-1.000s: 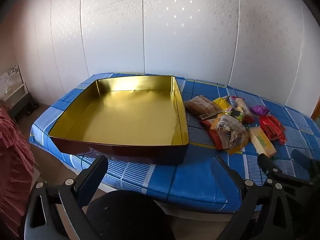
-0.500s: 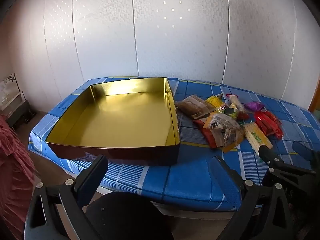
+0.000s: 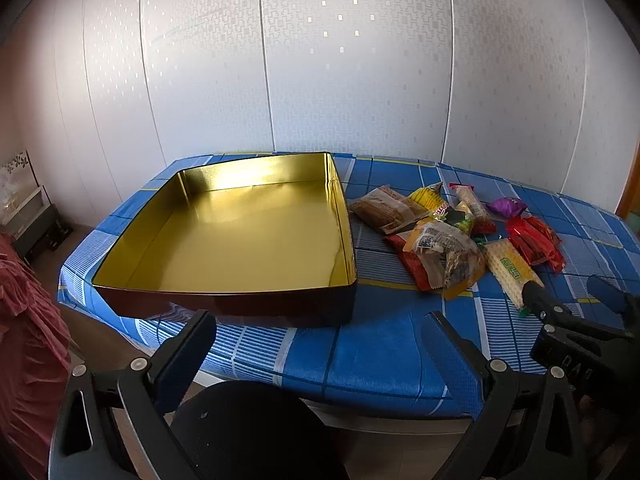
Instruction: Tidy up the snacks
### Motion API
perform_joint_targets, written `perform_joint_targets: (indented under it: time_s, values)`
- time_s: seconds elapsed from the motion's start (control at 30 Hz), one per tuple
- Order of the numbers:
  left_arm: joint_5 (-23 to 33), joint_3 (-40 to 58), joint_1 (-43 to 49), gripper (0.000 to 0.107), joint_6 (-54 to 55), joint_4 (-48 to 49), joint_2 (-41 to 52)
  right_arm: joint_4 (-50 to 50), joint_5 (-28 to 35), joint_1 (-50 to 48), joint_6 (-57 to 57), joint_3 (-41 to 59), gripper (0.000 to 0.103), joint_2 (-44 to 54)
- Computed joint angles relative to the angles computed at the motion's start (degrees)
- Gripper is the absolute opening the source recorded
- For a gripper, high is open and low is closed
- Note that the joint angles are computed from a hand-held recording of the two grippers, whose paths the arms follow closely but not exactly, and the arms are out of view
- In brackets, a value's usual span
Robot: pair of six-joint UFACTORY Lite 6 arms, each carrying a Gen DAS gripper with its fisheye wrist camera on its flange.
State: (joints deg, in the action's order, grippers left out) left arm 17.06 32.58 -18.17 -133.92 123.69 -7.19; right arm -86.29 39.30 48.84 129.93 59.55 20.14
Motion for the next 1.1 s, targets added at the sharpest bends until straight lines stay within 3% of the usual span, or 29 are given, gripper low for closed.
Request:
perform_joint_targets:
  time_s: [1.1]
  values:
    - [-0.3, 0.2, -3.3, 0.102, 5.8, -4.5, -0.4, -2.9, -0.1, -3.2, 4.6, -6.6, 0.100, -5.0]
